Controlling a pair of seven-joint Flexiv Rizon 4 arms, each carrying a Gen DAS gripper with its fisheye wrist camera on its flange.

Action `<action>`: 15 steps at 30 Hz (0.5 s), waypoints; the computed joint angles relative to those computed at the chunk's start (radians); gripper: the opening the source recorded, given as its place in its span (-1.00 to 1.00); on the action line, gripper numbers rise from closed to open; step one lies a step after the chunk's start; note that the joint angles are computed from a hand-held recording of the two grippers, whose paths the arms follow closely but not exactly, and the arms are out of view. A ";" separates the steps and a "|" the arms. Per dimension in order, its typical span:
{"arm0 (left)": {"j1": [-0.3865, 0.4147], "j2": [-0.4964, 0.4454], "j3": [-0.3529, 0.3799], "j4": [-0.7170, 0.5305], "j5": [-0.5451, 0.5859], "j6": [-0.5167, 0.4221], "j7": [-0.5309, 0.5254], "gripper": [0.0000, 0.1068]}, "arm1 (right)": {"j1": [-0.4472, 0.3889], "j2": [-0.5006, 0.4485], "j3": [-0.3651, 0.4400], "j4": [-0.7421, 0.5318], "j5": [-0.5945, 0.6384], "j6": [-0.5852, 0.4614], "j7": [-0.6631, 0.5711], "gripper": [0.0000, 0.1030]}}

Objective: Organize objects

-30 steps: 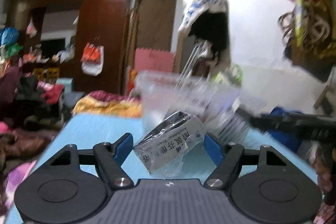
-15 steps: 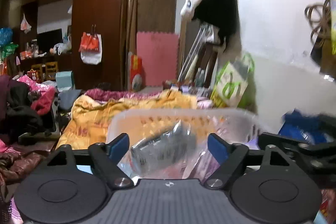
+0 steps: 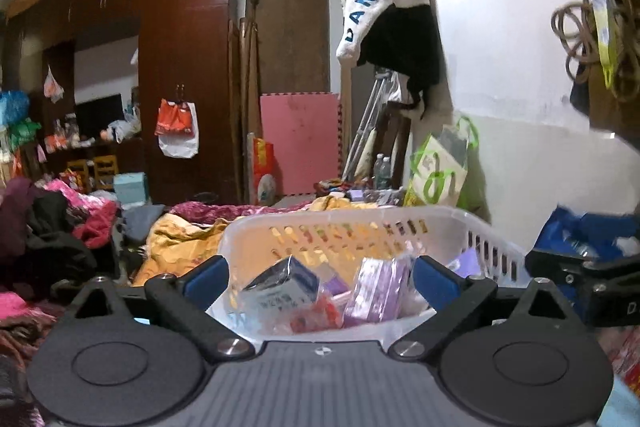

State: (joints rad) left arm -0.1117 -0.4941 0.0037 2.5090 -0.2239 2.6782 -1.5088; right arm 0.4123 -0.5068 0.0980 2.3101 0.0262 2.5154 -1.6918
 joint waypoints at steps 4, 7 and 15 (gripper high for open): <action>-0.040 0.005 0.003 0.010 -0.061 -0.006 0.041 0.87 | -0.028 -0.003 0.010 0.004 -0.039 0.024 0.016 1.00; -0.030 0.017 -0.003 0.017 -0.045 -0.023 0.026 0.87 | -0.086 -0.009 0.029 0.011 -0.126 0.030 0.082 1.00; -0.022 0.016 -0.003 0.023 -0.019 -0.047 0.008 0.87 | -0.146 -0.017 0.028 0.016 -0.233 0.013 0.169 1.00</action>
